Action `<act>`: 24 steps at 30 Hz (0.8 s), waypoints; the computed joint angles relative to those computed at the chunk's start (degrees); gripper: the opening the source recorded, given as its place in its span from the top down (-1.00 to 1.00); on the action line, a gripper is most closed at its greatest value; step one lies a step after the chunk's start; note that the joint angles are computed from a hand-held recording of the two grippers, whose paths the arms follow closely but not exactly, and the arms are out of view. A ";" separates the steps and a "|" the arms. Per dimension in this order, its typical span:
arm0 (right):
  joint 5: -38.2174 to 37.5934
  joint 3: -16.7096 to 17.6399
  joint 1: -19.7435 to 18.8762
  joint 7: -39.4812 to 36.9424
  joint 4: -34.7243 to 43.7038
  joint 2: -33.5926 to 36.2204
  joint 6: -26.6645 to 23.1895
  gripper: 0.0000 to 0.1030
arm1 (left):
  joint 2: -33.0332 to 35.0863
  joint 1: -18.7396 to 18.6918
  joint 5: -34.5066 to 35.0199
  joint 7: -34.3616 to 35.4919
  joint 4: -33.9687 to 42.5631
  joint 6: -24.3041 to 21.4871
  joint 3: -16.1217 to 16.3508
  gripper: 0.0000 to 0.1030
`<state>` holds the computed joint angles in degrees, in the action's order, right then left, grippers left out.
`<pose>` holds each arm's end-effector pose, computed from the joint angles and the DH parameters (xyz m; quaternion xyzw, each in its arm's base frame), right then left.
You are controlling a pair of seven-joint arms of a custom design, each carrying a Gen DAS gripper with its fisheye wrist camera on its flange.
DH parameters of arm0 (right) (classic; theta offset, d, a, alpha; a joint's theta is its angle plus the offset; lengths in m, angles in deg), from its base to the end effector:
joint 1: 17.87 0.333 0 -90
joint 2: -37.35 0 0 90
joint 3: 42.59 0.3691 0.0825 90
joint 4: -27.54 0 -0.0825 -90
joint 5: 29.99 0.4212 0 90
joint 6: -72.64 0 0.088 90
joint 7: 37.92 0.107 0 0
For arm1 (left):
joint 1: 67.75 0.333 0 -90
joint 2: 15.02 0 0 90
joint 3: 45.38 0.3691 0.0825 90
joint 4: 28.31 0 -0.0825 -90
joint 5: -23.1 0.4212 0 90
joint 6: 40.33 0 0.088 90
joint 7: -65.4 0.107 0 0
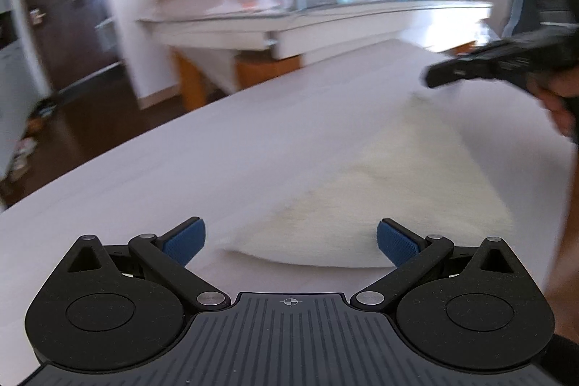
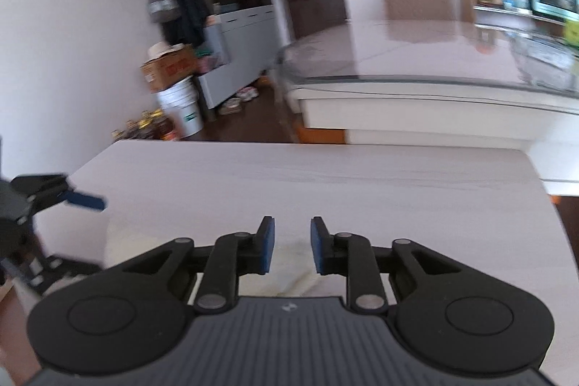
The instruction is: Fold towel
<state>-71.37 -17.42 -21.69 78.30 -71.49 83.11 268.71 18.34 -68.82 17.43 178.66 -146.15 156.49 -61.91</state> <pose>0.7053 0.2781 0.2841 -0.7403 0.4727 -0.1421 0.4565 0.6629 -0.1765 0.2665 -0.4707 0.7871 -0.3145 0.2449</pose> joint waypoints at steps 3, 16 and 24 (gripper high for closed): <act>-0.31 -0.07 1.00 -2.90 1.26 0.33 -3.49 0.61 | -0.19 -10.49 -8.77 -0.51 1.59 -0.42 10.01 -1.00; 7.86 2.66 -0.67 -11.33 -1.42 0.00 -5.70 0.66 | 0.71 -15.71 -17.09 -0.35 4.20 -2.83 15.83 -1.00; 10.99 -2.37 3.65 -14.19 -3.09 -2.36 -5.44 0.67 | 0.77 -16.71 -17.13 -1.35 4.29 -4.50 17.36 -1.00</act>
